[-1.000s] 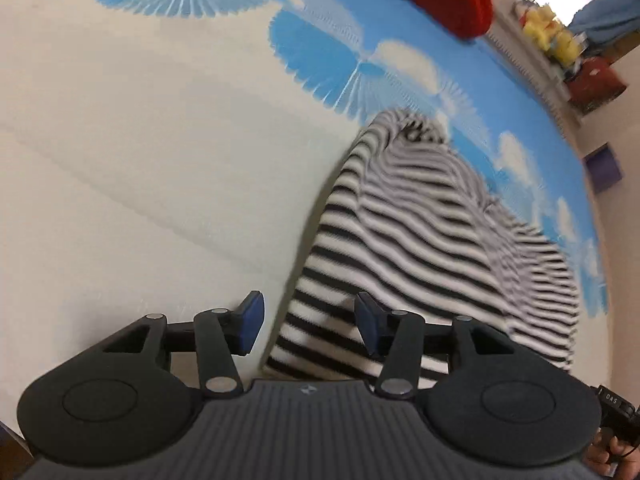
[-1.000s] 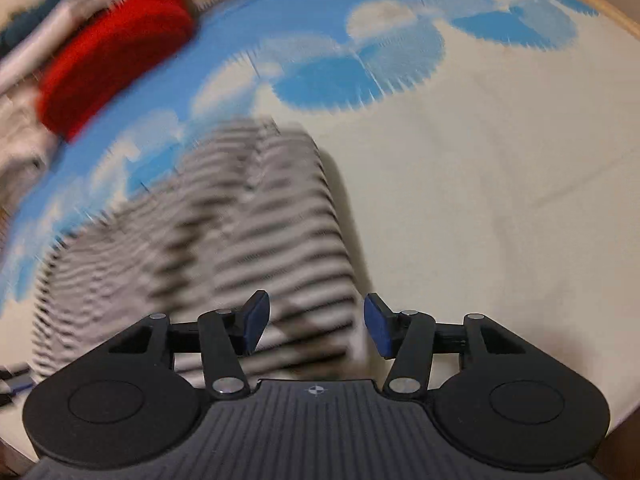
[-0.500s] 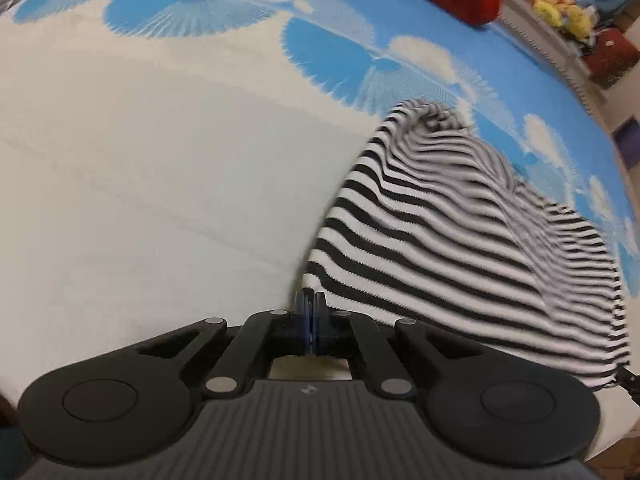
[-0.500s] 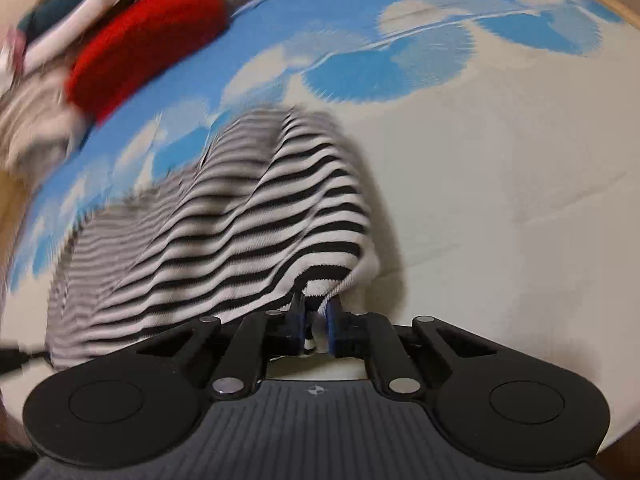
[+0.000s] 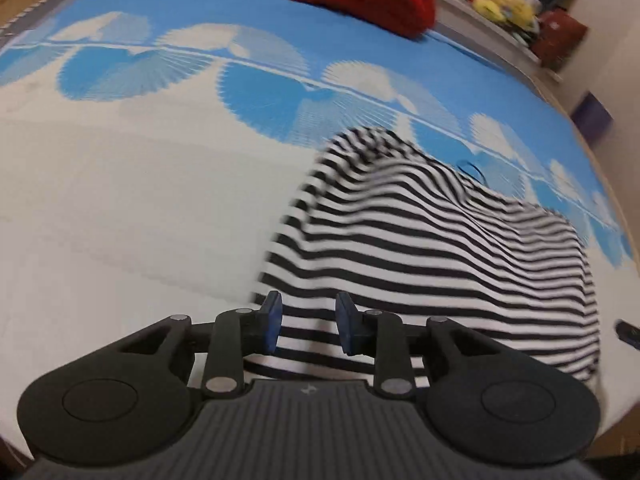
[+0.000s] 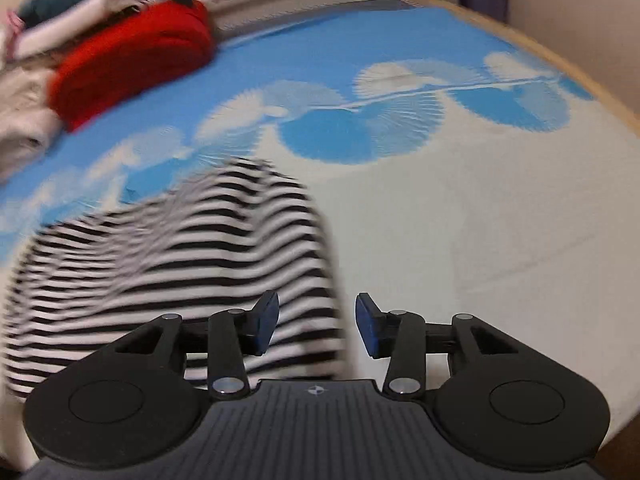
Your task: Fold small clothes
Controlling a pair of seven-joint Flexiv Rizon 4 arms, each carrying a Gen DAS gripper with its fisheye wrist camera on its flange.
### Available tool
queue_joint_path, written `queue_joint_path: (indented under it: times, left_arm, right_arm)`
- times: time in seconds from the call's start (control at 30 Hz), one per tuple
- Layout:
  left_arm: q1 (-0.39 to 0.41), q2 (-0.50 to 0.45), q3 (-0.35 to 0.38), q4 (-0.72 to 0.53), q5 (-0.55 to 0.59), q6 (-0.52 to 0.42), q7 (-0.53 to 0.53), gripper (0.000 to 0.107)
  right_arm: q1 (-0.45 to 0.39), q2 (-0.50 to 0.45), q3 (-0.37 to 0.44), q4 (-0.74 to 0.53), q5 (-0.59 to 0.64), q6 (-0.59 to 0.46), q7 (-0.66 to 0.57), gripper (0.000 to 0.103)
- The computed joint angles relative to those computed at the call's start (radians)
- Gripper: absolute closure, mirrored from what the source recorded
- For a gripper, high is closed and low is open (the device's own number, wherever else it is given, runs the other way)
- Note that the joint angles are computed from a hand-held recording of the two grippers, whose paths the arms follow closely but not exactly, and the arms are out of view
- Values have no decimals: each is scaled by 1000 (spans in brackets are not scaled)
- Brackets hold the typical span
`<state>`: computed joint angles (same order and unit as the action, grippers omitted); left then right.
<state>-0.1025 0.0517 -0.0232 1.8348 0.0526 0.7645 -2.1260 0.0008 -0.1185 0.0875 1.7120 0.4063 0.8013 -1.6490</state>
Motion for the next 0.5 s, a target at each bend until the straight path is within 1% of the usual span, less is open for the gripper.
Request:
queue_joint_path:
  times: [0.07,0.1,0.13,0.17,0.2,0.23,0.27,0.3,0.33,0.4,0.47,0.5]
  left_arm:
    - [-7,-27,-3,0,-67,8,59,76]
    - [-9,-47,-5,-4,-100,2,88,73]
    - [-10,-65,-7,-13,-118,-29,111,66]
    - [-12,-85,-13,-41,-113,-99,116,60]
    - [-12,-109,-15,-74,-96,-178,121,46]
    - [-16,-125,-17,-103,-72,-254,121,34]
    - [-23,-132,-18,-122,-47,-291,115,33]
    - [-30,-131,-15,-130,-32,-289,102,34]
    - [-36,-124,-11,-128,-23,-271,83,34]
    - [-43,-106,-5,-120,1,-230,49,34]
    - [-47,-86,-2,-109,18,-192,39,34]
    - [-47,-79,-3,-111,18,-196,38,34]
  right_arm:
    - [-14,-9,8,-40,89,-83,-66,58]
    - [-17,-13,11,-54,111,-127,-94,56]
    - [-14,-21,13,-63,104,-171,-112,52]
    - [-4,-31,13,-67,64,-217,-120,51]
    - [14,-39,17,-64,0,-262,-114,51]
    - [29,-45,19,-54,-62,-295,-121,50]
    - [43,-42,23,-33,-115,-292,-137,49]
    - [47,-32,26,-20,-131,-279,-155,48]
    - [48,-27,26,-16,-128,-262,-164,48]
    - [45,-16,20,-15,-102,-228,-145,48]
    - [41,-4,14,-3,-82,-155,-118,48]
    - [39,1,10,4,-77,-118,-108,48]
